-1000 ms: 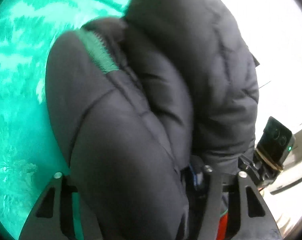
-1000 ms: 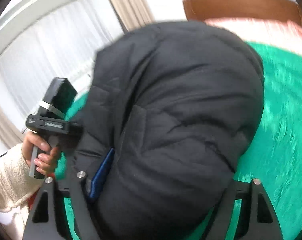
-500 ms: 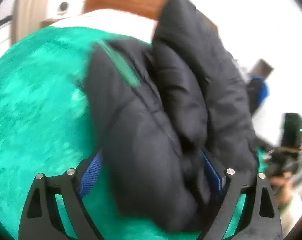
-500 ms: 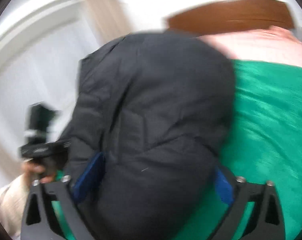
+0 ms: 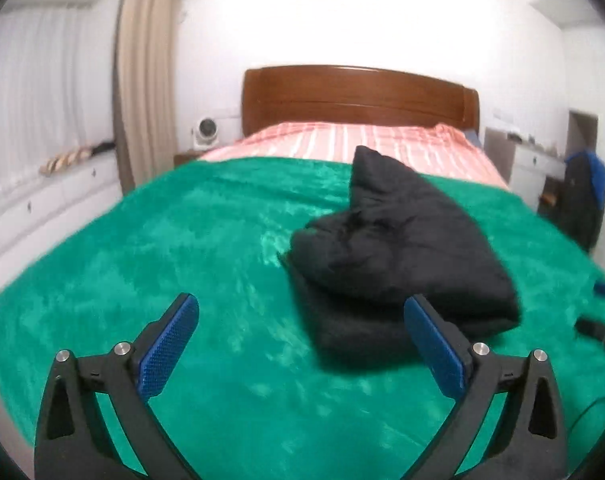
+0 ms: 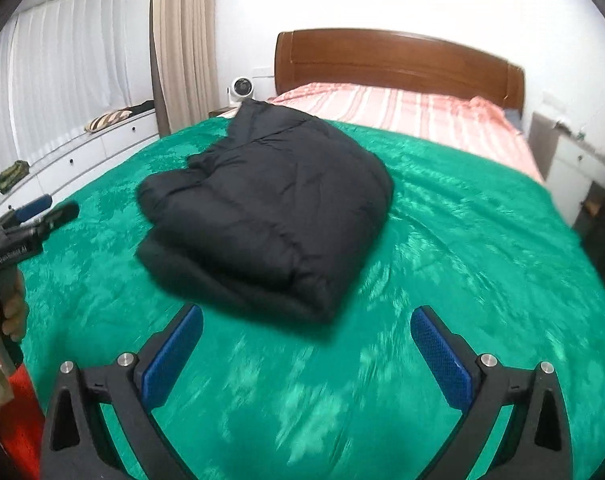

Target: Fold large clothes

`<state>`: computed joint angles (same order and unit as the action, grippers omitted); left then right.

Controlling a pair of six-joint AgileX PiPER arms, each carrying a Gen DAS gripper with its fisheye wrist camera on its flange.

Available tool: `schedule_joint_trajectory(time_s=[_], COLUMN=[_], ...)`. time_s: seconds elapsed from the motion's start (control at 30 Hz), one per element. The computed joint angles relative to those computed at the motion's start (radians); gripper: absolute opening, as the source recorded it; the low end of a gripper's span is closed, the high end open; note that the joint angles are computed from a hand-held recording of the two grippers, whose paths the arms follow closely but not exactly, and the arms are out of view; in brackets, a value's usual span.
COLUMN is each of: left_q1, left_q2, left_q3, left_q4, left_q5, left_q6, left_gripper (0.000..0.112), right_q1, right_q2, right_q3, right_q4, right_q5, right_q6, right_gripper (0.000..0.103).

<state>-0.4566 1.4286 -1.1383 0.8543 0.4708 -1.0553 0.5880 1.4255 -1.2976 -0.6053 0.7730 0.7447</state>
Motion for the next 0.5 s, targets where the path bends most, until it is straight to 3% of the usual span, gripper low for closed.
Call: schedule_joint_trajectory(time_s=[0.07,0.13,0.2,0.27,0.37,0.5], left_q1=[-0.021,-0.003,-0.017,-0.088,-0.229,-0.294], left_q2=[-0.043,-0.089,-0.081,-0.063,-0.061,-0.078], left_q3=[-0.016,0.015,-0.038,-0.082,-0.118,-0.139], left_q4=[-0.148,-0.313,-0.359,-0.277,-0.107,-0.070], left_q5=[0.087,0.081,0.161,0.298,0.490,0.593], left_q6=[0.067,0.163,0.202,0.155,0.053,0.029], left_gripper=[0.103,0.103,0.103,0.103,0.103,0.103], right_q1=[0.050,0.134,0.203,0.263,0.301,0.351], right_q2=[-0.026,-0.052,-0.054,-0.060,-0.076,-0.075], right_q3=[0.030,0.041,0.029,0.022,0.024,0.014], right_q4=[-0.053,-0.112,-0.145,-0.163,-0.142,-0.136], right_q5=[0.033,0.127,0.219,0.289,0.315,0.347], right_q6=[0.079,0.156,0.191,0.214,0.233,0.260], right_gripper=[0.102,0.102,0.102,0.102,0.102,0.102])
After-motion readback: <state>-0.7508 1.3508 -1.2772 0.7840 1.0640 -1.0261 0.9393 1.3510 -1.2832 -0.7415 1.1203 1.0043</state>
